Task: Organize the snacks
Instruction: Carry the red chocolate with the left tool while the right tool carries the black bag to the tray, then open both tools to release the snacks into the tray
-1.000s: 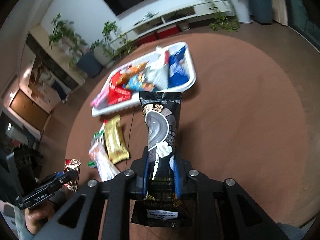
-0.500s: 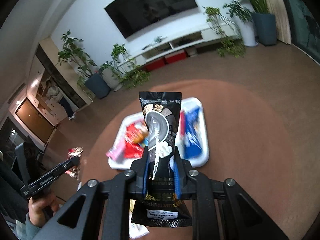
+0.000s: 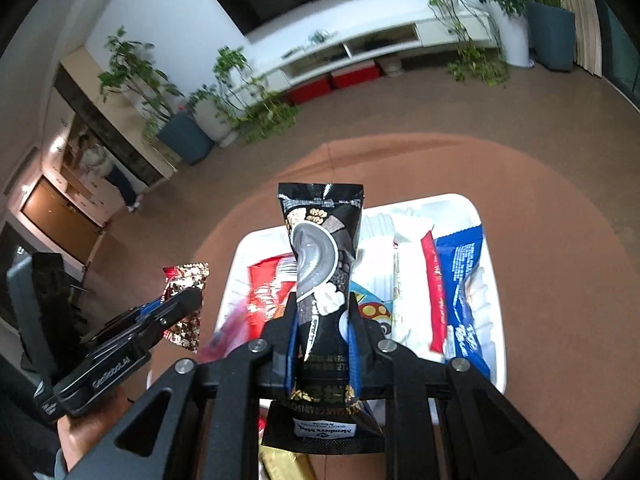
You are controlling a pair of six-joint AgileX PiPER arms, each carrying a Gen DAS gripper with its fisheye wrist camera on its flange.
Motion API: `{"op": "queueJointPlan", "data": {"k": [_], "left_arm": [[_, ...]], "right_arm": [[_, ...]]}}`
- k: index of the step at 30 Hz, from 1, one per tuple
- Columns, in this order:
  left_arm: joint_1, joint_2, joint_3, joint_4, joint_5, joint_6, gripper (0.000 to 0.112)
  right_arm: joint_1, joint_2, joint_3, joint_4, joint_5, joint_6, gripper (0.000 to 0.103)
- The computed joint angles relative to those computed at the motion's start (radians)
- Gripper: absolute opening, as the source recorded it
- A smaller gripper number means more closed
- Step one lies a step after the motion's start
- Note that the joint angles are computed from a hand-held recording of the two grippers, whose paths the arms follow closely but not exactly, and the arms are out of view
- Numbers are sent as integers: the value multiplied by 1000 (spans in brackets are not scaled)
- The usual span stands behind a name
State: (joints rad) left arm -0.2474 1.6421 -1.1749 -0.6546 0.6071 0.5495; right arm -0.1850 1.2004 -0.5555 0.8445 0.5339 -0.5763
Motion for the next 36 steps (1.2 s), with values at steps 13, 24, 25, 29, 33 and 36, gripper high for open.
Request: {"op": "queueJointPlan", "data": {"k": [13, 24, 25, 29, 33, 36], "left_arm": [[-86, 222, -79, 53, -132, -35, 19], [-156, 302, -128, 111, -168, -117, 20], [-156, 304, -130, 110, -168, -115, 20], [-172, 286, -103, 112, -186, -123, 21], [-178, 280, -106, 129, -176, -136, 34], [-186, 264, -91, 154, -194, -179, 55]], "right_arm": [[94, 220, -7, -36, -200, 44, 22], [131, 226, -8, -87, -244, 92, 23], [129, 226, -5, -72, -246, 76, 23], [101, 225, 1, 14, -227, -16, 26], [107, 179, 16, -49, -222, 55, 30], [121, 130, 20, -160, -216, 182, 42]]}}
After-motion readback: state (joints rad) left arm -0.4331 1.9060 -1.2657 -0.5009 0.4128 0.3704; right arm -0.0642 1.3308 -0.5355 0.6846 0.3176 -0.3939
